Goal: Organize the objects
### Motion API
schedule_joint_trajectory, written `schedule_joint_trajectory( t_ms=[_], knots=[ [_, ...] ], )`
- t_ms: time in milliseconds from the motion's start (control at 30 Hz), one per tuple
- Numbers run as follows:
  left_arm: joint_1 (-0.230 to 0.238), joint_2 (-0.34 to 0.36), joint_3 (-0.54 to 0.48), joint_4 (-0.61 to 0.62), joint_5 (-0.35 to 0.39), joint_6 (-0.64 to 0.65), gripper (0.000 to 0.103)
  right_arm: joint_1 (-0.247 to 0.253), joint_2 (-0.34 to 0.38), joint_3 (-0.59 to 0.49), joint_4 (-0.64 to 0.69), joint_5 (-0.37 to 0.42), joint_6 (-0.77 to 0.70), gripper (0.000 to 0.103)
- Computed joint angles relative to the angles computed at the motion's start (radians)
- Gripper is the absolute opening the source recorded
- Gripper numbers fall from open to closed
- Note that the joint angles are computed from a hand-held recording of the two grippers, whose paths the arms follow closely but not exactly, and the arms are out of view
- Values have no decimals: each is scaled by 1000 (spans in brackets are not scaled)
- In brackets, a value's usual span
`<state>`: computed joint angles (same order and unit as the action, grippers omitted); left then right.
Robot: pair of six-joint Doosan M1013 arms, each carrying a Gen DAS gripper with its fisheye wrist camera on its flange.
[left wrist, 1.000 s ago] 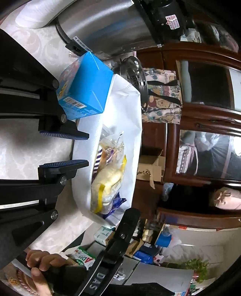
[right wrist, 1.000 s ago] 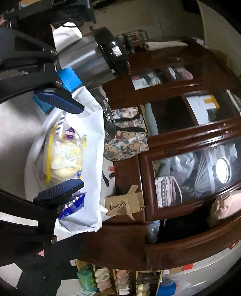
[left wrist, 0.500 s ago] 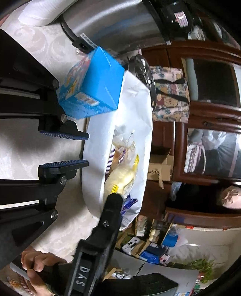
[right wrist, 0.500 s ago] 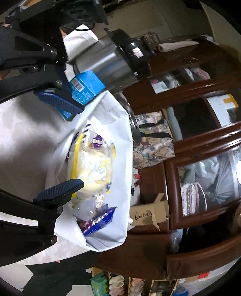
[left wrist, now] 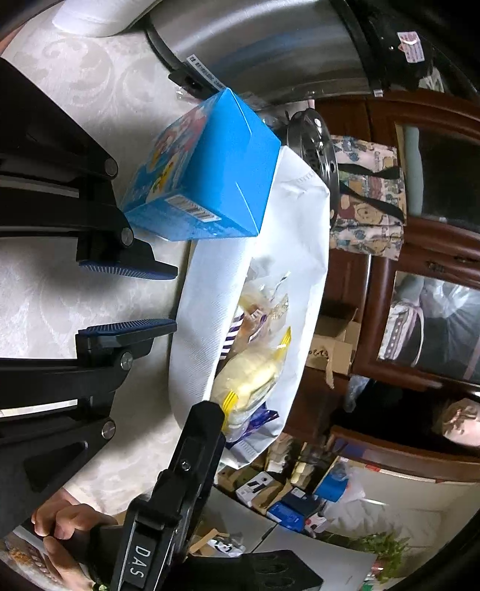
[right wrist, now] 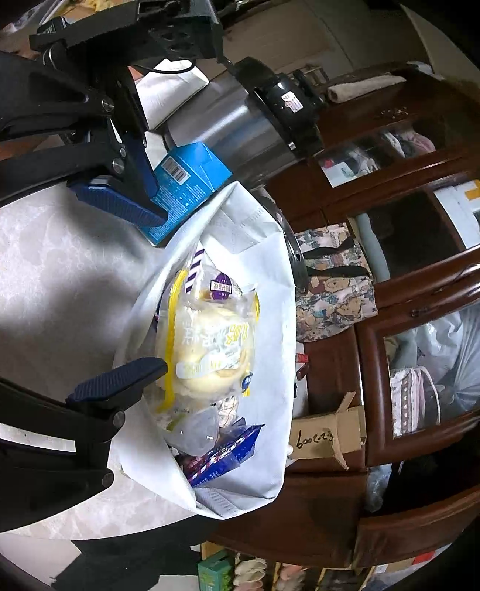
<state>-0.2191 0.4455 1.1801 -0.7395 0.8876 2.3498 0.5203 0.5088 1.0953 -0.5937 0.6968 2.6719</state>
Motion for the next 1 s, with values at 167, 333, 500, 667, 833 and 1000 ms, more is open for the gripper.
schedule_joint_trajectory(
  t_ms=[167,333,500,667,833,1000],
  knots=[
    [2,-4,5,-13,-5,10,20,6,-1,2,-11,-13,0,72],
    [28,-38,67,-244,-49,203,24,19,-7,12,-92,-34,35,72],
    [20,-45,79,-225,-99,212,47,23,-24,40,-178,-76,112,72],
    [1,-41,66,-96,-145,97,47,18,-14,20,-124,-49,74,72],
    [12,-50,82,-155,-162,165,34,20,-14,21,-124,-57,61,72],
    [31,-41,58,-194,-117,176,25,17,-12,19,-88,-70,40,72]
  ],
)
